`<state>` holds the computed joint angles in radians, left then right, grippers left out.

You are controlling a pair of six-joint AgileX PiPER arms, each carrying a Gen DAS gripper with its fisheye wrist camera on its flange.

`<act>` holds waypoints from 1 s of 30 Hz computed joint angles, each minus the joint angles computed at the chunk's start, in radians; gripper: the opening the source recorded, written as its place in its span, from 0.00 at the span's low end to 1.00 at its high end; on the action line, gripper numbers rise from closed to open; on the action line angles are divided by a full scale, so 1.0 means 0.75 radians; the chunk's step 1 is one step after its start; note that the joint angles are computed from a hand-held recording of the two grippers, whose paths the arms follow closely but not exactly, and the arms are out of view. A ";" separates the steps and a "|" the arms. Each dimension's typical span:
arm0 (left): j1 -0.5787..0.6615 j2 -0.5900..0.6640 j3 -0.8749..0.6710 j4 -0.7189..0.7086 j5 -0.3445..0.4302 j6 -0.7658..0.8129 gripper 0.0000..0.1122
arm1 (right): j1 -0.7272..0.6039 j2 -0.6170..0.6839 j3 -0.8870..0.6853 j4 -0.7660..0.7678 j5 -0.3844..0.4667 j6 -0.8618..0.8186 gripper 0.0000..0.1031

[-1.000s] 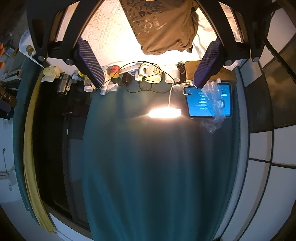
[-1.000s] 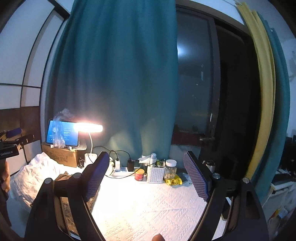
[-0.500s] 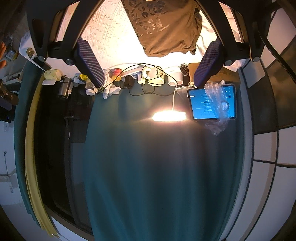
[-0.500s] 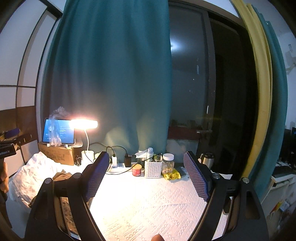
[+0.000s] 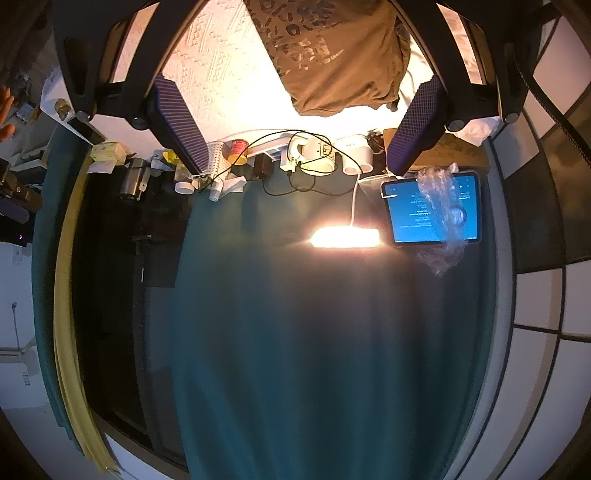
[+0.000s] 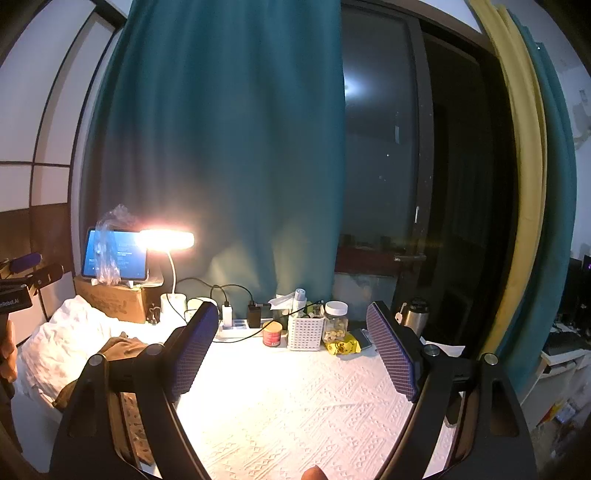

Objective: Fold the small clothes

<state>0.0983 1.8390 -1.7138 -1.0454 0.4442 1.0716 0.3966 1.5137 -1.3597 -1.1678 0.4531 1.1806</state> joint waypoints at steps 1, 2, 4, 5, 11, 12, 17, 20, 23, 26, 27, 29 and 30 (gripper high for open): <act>0.001 0.002 -0.002 -0.004 0.003 0.005 0.86 | 0.002 -0.002 0.005 -0.009 0.002 0.011 0.82; 0.003 0.004 -0.001 -0.017 0.005 0.018 0.86 | 0.002 0.001 0.003 -0.007 0.000 0.005 0.82; 0.004 0.004 0.001 -0.032 0.005 0.029 0.86 | 0.001 0.004 0.004 -0.006 -0.004 0.006 0.82; 0.005 0.007 0.001 -0.044 0.007 0.038 0.86 | 0.000 0.004 0.006 -0.006 -0.007 0.010 0.82; -0.007 0.030 -0.019 -0.019 0.012 0.035 0.86 | 0.002 0.008 0.006 0.019 0.005 -0.011 0.82; -0.008 0.030 -0.015 -0.036 0.013 0.057 0.86 | 0.004 0.010 0.005 0.017 0.008 -0.011 0.82; -0.005 0.021 0.005 -0.094 0.013 0.119 0.86 | 0.001 0.020 -0.009 0.020 0.009 -0.011 0.82; -0.001 0.029 -0.002 -0.096 0.020 0.113 0.86 | 0.000 0.025 -0.013 0.018 0.007 -0.014 0.82; -0.003 0.029 -0.003 -0.092 0.019 0.111 0.86 | 0.002 0.028 -0.017 0.021 0.011 -0.016 0.82; 0.005 0.026 0.009 -0.125 0.024 0.148 0.86 | 0.007 0.027 -0.017 0.018 0.017 -0.010 0.82; 0.007 0.025 0.011 -0.129 0.025 0.152 0.86 | 0.008 0.027 -0.017 0.019 0.017 -0.012 0.82; 0.007 0.028 0.007 -0.123 0.026 0.147 0.86 | 0.005 0.028 -0.014 0.018 0.009 -0.011 0.82; 0.009 0.028 0.008 -0.123 0.027 0.148 0.86 | 0.006 0.030 -0.014 0.022 0.008 -0.016 0.82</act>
<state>0.1051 1.8596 -1.7077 -1.1374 0.4642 1.1824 0.4010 1.5360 -1.3705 -1.1511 0.4595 1.1683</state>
